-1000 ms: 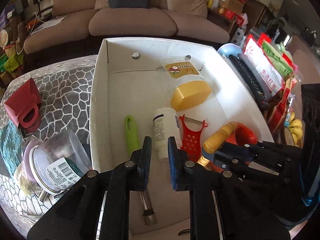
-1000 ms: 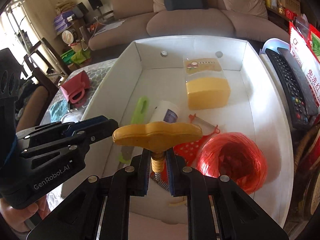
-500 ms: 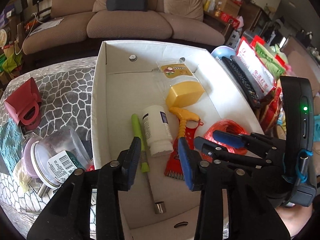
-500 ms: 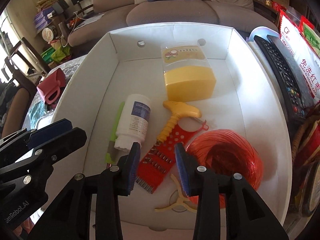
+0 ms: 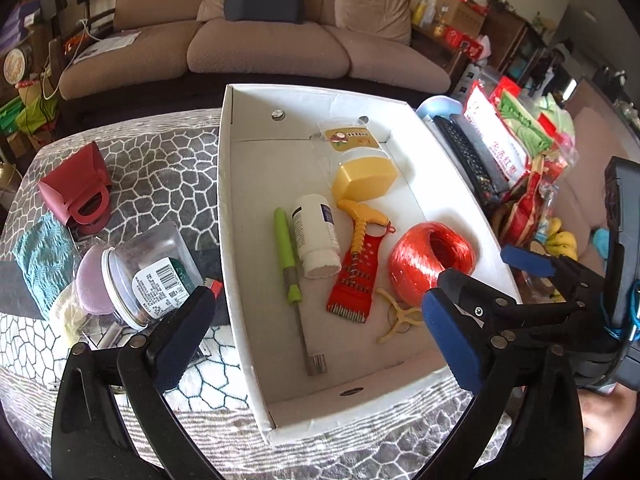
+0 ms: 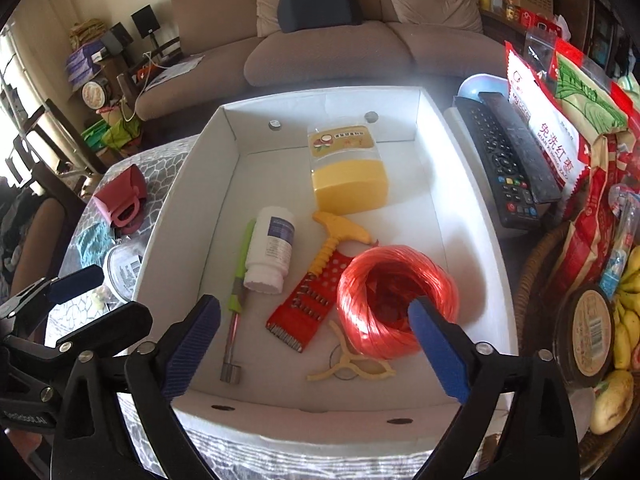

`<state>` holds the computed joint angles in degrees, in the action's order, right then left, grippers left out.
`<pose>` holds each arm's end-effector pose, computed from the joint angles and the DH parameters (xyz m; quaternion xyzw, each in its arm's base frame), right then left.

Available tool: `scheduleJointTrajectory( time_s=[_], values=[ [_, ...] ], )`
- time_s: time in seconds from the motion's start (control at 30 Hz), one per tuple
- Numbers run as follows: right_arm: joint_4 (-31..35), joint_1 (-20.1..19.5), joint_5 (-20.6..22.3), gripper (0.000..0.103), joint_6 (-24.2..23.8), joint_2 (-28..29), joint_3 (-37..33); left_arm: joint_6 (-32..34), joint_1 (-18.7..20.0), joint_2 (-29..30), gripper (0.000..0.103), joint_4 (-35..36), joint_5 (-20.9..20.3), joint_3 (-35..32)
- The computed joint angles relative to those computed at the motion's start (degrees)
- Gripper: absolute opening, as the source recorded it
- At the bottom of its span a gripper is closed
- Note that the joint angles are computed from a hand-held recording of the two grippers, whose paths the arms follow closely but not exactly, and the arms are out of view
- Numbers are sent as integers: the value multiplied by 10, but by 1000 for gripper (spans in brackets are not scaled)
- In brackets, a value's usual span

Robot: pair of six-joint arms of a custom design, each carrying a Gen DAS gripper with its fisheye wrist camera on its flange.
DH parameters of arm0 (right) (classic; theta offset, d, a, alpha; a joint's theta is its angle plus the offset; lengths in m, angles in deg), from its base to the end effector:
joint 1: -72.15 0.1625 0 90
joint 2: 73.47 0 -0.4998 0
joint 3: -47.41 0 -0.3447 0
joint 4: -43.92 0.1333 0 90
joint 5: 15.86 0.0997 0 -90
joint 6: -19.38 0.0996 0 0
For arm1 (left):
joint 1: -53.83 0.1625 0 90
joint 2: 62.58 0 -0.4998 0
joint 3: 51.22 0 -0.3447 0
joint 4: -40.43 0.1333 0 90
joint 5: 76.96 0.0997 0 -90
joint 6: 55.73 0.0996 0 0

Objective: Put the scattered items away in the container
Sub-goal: 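Open the left tool over the box while the right tool releases the yellow tool, then withdraw both tools from the box toward the teal cloth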

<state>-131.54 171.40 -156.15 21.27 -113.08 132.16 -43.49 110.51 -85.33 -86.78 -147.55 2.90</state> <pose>0.1758 -0.7266 0.2528 -0.0916 -0.8574 0.3492 0.3667 -0.3355 -0.8134 0.0930 0.3732 0.9109 -0.0802 0.1563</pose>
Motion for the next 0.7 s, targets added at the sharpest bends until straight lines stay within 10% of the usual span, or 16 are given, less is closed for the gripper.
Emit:
scheduleJointTrajectory(
  time_s=[0.7],
  values=[
    [-102,79,-52,103,18,-22,126,19,-27,-171,103,-117,5,265]
  ],
)
